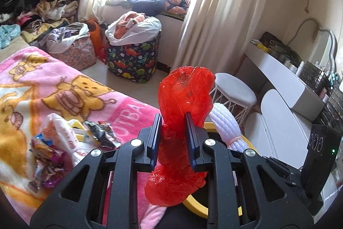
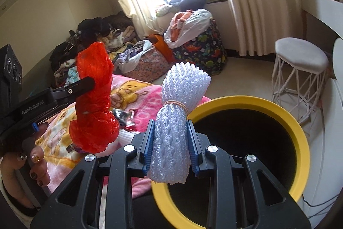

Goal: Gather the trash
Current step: 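Carry the red bag and white mesh net over the yellow bin and release both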

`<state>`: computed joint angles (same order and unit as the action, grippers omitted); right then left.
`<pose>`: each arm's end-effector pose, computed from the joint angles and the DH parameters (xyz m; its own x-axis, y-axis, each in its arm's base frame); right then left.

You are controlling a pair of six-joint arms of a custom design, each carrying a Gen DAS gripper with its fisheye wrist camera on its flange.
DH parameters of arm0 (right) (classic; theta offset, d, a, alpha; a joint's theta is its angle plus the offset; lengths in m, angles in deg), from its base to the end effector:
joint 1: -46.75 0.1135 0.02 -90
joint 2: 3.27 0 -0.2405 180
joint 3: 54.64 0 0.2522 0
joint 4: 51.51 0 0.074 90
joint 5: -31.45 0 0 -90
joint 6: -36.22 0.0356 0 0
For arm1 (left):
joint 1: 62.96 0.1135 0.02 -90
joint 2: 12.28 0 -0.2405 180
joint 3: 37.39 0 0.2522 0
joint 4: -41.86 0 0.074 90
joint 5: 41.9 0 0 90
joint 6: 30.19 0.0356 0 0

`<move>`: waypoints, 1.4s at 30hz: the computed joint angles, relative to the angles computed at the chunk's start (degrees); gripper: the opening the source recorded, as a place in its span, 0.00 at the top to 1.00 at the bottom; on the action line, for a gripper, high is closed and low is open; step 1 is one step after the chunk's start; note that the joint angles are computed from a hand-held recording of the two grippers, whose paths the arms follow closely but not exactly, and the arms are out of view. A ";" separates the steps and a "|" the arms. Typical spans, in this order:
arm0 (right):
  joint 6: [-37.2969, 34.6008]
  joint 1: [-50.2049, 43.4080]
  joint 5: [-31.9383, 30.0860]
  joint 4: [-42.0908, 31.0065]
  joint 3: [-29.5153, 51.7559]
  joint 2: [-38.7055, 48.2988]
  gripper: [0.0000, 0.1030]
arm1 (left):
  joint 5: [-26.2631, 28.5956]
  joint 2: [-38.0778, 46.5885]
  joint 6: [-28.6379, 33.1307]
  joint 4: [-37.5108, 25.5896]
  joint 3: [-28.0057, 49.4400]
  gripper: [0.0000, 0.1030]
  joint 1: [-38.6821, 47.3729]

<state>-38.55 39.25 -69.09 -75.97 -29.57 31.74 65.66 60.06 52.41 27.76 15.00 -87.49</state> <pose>0.1608 -0.0146 0.1464 -0.5461 0.3324 -0.7690 0.1266 0.9401 0.3165 0.2444 -0.1233 0.1962 -0.5854 0.1322 -0.7999 0.5524 0.7871 -0.2742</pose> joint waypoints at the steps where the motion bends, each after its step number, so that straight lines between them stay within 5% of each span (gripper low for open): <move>1: -0.24 -1.15 -0.58 -0.48 -0.35 -0.52 0.73 | -0.26 0.40 -0.10 0.22 0.08 0.85 -0.81; 18: -5.18 -17.23 -10.09 -4.19 -3.45 -3.42 0.73 | -2.93 6.78 -0.47 5.01 0.87 0.85 -9.44; 29: -9.11 -27.10 -14.84 -2.00 -5.04 2.57 0.69 | -3.46 15.19 -1.43 8.06 3.40 0.83 -13.75; 33: -8.55 -28.58 -15.17 -0.64 -4.87 5.42 0.53 | -3.80 16.89 -3.35 8.58 3.43 0.45 -12.85; 37: -7.19 -27.09 -13.60 -0.75 -5.37 3.89 0.48 | -4.56 15.93 -3.70 9.67 1.55 0.28 -11.11; 42: -5.83 -24.60 -12.59 -0.91 -5.60 1.61 0.46 | -5.69 12.24 -2.47 10.41 -1.14 0.19 -9.63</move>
